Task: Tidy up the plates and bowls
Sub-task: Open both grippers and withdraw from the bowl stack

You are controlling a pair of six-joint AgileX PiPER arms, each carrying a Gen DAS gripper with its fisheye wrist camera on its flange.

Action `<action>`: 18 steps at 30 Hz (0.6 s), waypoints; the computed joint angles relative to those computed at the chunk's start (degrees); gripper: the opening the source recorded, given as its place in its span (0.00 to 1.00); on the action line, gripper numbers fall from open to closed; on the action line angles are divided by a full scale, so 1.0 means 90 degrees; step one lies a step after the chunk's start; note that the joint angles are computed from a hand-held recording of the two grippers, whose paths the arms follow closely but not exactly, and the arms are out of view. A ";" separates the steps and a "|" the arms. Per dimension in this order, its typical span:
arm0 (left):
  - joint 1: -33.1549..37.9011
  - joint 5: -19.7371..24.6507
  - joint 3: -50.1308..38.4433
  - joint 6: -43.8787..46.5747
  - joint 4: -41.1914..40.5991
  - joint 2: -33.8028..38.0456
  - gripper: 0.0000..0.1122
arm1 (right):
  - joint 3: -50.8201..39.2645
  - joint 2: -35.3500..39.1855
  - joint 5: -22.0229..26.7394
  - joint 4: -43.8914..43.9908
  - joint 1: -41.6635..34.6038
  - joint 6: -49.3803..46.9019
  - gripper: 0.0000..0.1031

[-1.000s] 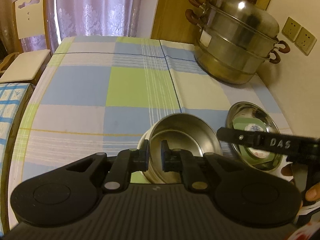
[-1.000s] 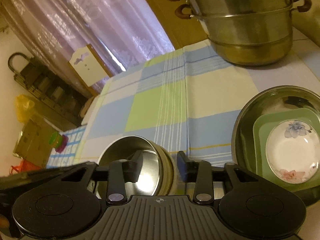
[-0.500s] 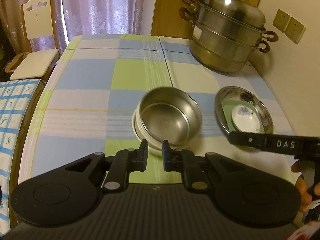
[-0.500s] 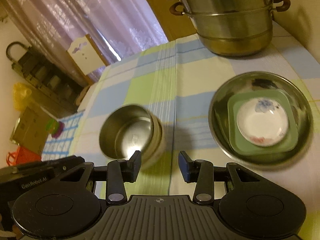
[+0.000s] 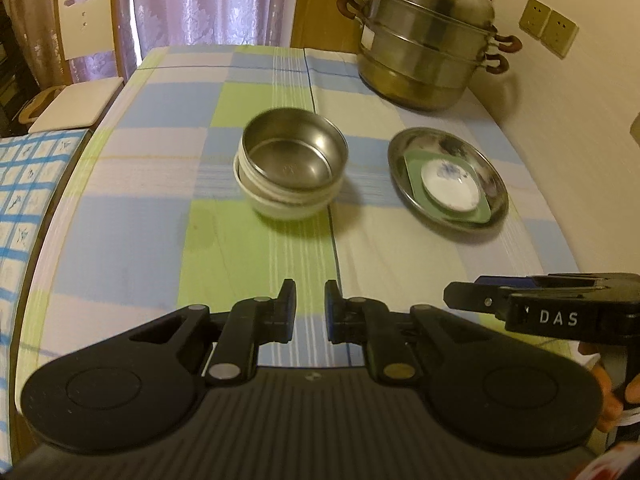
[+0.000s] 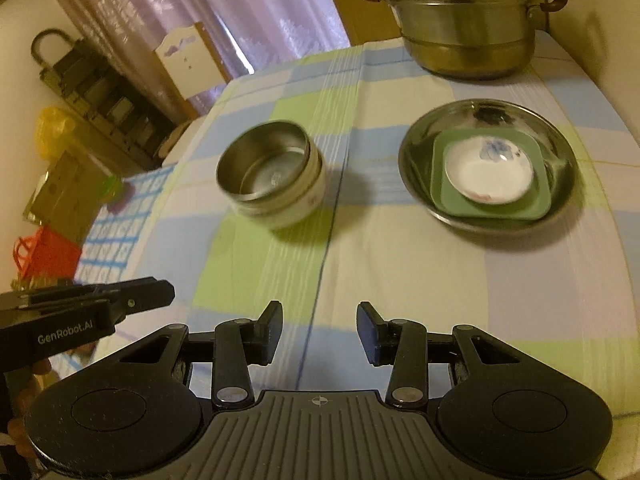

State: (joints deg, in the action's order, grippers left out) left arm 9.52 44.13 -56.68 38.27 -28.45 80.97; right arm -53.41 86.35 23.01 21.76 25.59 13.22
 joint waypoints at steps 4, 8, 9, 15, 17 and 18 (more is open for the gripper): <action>-0.0082 -0.0015 0.0566 -0.0279 0.0155 -0.0597 0.11 | 0.0488 -0.0500 0.0085 -0.0343 0.0202 0.0261 0.40; -0.0197 -0.0002 0.1037 -0.0595 0.0315 -0.1120 0.11 | 0.0962 -0.0961 0.0185 -0.0449 0.0309 0.0299 0.40; -0.0251 -0.0011 0.1146 -0.0707 0.0379 -0.1243 0.11 | 0.1078 -0.1080 0.0204 -0.0470 0.0329 0.0309 0.40; -0.0700 -0.0023 0.1716 -0.1546 0.0829 -0.1988 0.11 | 0.1654 -0.1749 0.0364 -0.0657 0.0408 0.0447 0.40; -0.0885 -0.0038 0.1866 -0.1841 0.0977 -0.2209 0.11 | 0.1802 -0.1945 0.0399 -0.0691 0.0409 0.0437 0.40; -0.0998 -0.0048 0.1931 -0.2030 0.1084 -0.2327 0.11 | 0.1870 -0.2048 0.0428 -0.0696 0.0402 0.0419 0.40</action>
